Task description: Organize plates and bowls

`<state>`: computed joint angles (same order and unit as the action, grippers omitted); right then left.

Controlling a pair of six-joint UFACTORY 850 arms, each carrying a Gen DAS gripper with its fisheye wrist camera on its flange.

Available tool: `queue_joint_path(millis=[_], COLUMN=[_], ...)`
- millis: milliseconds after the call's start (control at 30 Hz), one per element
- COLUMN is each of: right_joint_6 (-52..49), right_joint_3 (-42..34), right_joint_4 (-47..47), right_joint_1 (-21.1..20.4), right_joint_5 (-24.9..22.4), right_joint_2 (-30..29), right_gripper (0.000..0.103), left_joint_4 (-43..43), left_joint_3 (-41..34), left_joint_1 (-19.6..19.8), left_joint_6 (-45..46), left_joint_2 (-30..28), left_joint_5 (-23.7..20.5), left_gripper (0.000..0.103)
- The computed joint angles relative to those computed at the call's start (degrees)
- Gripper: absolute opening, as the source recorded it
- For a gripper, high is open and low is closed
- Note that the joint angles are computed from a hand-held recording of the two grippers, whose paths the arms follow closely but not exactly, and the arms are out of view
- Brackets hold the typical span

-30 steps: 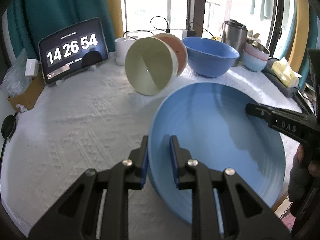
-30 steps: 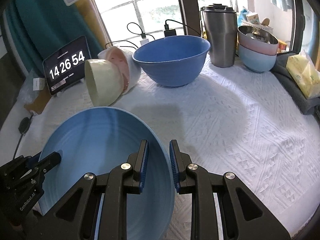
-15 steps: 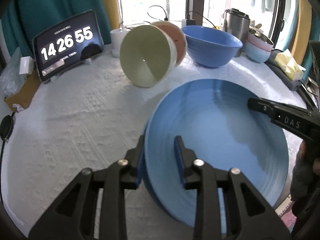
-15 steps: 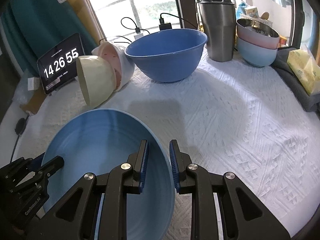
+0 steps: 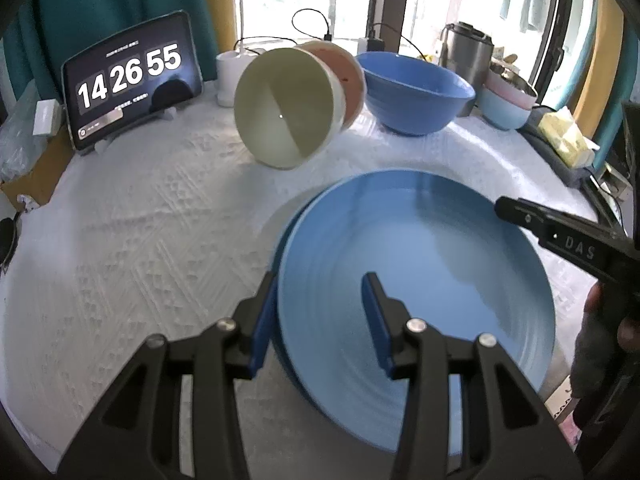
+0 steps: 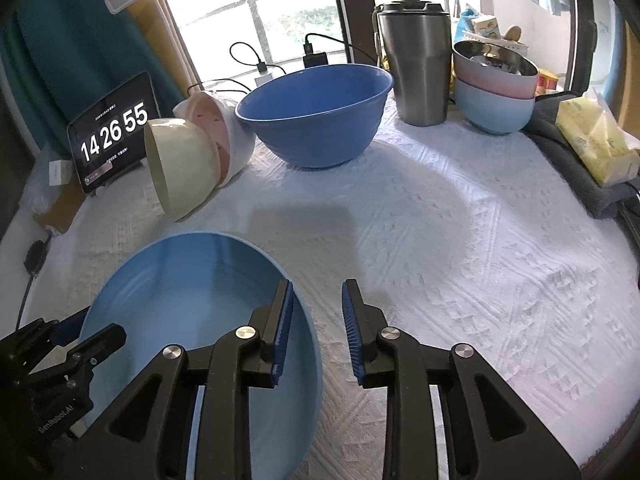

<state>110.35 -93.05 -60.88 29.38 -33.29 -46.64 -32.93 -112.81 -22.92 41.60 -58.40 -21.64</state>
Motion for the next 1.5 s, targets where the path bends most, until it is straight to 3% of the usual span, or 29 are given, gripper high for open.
queue_joint_path(millis=[200,633,733,867,1333,1500], right_joint_6=[0.4,0.4,0.8,1.9,2.1,9.5], right_joint_3=[0.5,1.3,2.1,3.0,3.7,4.9], right_joint_4=[-0.1,0.9,1.3,1.4,3.4,-1.2], right_joint_1=[0.3,1.0,1.1,1.1,0.5,0.3], right_joint_5=[-0.2,-1.0,0.2,2.2,5.2,9.5], right_joint_2=[0.4,1.2,1.5,1.7,1.5,1.7], right_gripper=[0.031,0.032,0.033,0.047,0.047,0.047], left_joint_4=[-1.4,2.5,3.7,4.4,7.5,6.9], left_joint_3=[1.1,1.5,1.7,1.8,-2.2,-2.5], left_joint_1=[0.4,1.1,1.0,1.0,1.0,0.9], left_joint_6=[0.6,-4.8,-5.6,-5.7,-9.1,-8.6], left_joint_2=[1.0,0.6,0.6,0.3,-2.6,-2.9], left_joint_5=[2.2,2.7,2.8,2.6,-0.3,-0.5], left_gripper=[0.048,0.050,0.050,0.050,0.050,0.050])
